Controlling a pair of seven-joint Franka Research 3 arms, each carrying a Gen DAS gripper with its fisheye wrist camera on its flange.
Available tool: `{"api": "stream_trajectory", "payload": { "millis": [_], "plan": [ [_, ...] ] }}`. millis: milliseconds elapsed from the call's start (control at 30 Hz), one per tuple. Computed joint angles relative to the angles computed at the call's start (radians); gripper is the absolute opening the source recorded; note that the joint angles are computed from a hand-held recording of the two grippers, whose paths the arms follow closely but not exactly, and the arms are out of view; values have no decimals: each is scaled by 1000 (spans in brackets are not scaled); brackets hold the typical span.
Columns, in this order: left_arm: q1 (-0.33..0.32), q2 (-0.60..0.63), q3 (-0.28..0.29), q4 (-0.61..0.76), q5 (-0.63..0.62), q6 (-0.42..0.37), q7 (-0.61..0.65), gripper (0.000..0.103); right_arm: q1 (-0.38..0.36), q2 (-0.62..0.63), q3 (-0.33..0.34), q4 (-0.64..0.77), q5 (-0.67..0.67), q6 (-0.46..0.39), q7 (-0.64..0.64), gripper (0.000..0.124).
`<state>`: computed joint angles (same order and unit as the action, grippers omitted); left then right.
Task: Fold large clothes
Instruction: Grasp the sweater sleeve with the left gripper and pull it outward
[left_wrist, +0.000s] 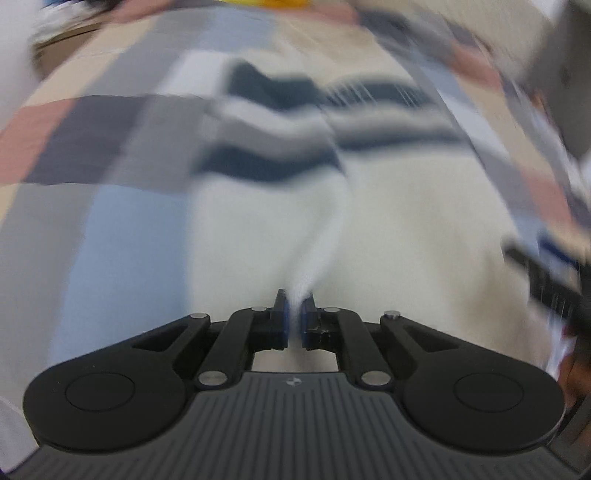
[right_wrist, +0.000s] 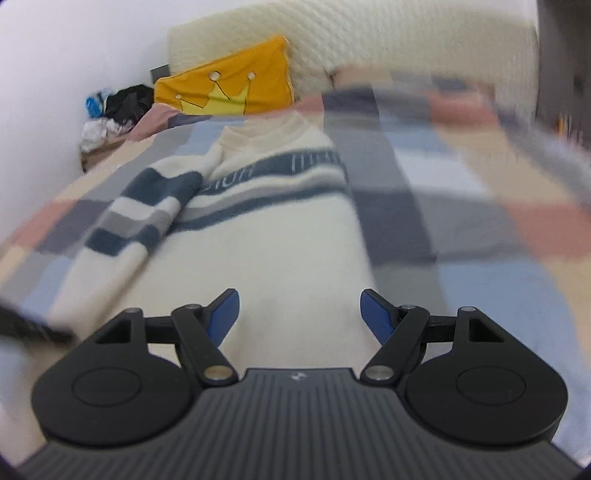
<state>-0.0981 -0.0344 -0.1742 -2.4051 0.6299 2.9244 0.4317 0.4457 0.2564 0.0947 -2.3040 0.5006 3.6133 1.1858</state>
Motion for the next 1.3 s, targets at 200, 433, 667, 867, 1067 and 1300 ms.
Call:
{"api": "stream_trajectory", "payload": {
  "millis": [200, 433, 667, 867, 1067, 1300],
  "plan": [
    [156, -154, 33, -33, 74, 1, -149, 7, -38, -10, 26, -24, -67, 11, 75, 74],
    [304, -124, 48, 138, 236, -134, -176, 7, -19, 25, 22, 9, -69, 63, 49, 74],
    [332, 76, 156, 362, 185, -111, -178, 7, -15, 82, 20, 75, -70, 105, 49, 74],
    [344, 300, 214, 540, 32, -103, 14, 7, 91, 141, -31, 162, 67, 72, -112, 74],
    [359, 525, 244, 738, -87, -122, 211, 7, 88, 197, -18, 242, 80, 46, -126, 74],
    [386, 709, 220, 894, -268, -108, 360, 9, 208, 271, -120, 352, 273, -18, -271, 74]
  ]
}}
